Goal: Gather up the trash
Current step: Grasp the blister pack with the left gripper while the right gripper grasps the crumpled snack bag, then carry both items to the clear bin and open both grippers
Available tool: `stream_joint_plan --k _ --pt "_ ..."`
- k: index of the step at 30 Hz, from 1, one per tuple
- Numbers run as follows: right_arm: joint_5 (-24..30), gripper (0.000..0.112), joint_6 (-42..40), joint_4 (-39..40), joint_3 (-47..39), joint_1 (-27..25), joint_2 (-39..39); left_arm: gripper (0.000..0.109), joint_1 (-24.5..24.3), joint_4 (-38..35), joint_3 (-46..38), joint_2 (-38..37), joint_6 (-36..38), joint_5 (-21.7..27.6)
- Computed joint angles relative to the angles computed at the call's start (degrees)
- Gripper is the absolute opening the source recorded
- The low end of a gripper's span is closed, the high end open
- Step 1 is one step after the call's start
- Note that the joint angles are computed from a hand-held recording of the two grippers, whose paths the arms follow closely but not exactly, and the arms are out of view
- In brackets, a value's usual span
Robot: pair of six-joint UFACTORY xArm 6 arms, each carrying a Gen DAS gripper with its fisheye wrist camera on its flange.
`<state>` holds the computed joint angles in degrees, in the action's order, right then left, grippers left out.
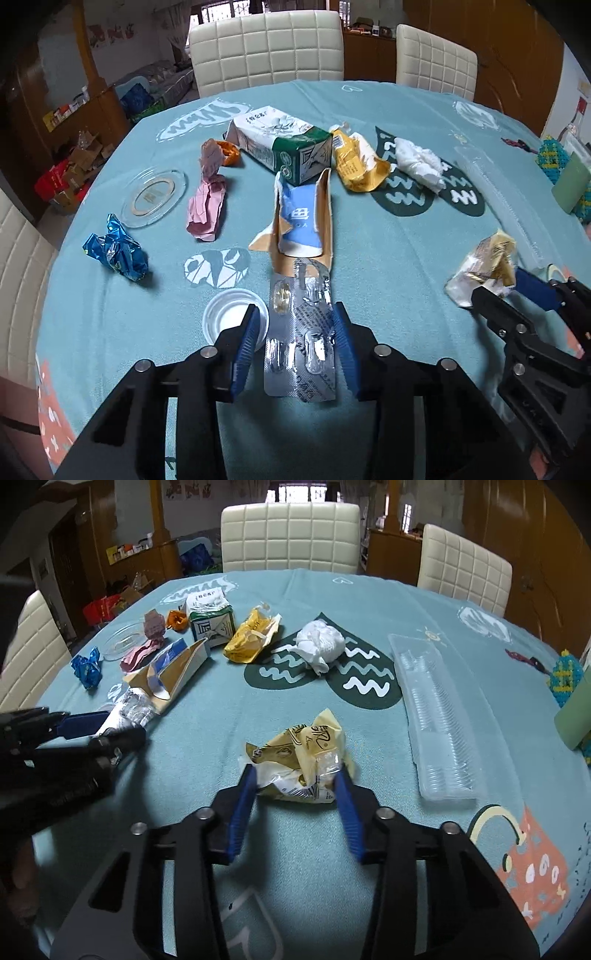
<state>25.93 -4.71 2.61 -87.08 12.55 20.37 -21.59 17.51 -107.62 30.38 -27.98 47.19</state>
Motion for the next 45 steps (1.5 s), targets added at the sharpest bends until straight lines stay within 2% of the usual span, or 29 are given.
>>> stream_joint_plan --k 5,12,28,39,45 --pt "-0.64 0.037 -0.03 0.65 1.88 0.00 -2.27 0.033 -0.06 -0.39 5.59 -4.61 0.24 -5.02" --pt "-2.56 0.037 -1.94 2.26 6.07 1.26 -7.02 0.033 -0.49 1.77 13.15 -11.09 -2.22 -8.53" --pt "-4.42 0.037 -2.58 0.58 9.94 8.66 -13.18 0.033 2.43 15.49 32.99 -29.14 -15.52 -14.50" --pt "-3.55 0.037 -3.62 -2.35 4.74 14.79 -10.16 0.033 7.90 21.08 42.10 -37.35 -21.45 -16.68" --pt "-0.66 0.037 -6.21 -1.10 -1.92 18.26 -5.22 0.033 11.73 22.66 45.56 -40.64 -22.83 -17.21"
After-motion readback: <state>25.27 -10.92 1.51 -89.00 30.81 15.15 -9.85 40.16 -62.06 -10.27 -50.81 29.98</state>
